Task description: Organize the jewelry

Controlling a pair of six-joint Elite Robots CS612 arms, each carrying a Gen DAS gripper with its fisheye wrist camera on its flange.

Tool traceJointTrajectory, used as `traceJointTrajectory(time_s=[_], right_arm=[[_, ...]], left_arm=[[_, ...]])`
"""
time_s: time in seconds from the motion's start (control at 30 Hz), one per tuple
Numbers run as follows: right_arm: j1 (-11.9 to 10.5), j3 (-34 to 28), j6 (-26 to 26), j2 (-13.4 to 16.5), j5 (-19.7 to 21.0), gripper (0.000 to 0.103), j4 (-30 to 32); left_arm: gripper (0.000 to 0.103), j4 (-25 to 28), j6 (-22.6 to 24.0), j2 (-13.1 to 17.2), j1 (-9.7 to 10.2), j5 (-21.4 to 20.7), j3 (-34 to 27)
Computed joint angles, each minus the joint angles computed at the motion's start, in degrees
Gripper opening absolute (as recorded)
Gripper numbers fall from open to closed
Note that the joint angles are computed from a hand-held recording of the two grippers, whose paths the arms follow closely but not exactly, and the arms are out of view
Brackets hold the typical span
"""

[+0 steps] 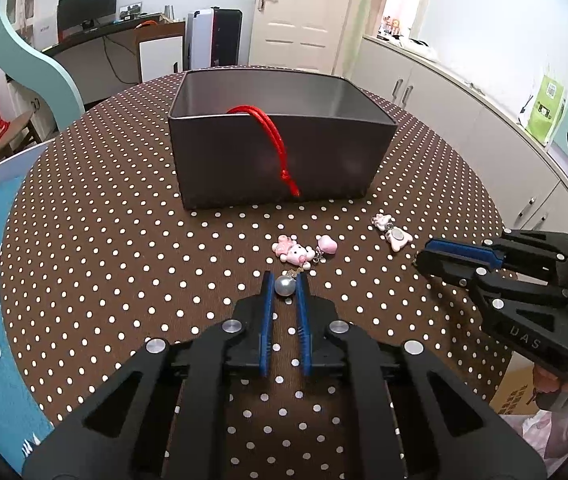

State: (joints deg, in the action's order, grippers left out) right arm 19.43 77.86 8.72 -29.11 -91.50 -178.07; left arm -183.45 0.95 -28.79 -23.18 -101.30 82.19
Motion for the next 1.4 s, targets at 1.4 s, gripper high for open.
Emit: traceJointTrajectory(time_s=[1.4], right_arm=[[-0.6, -11.0, -6.5, 2.4, 0.1, 0.010, -0.7]], left_arm=[[0.011, -7.4, 1.3, -1.2, 0.51, -1.4, -4.3]])
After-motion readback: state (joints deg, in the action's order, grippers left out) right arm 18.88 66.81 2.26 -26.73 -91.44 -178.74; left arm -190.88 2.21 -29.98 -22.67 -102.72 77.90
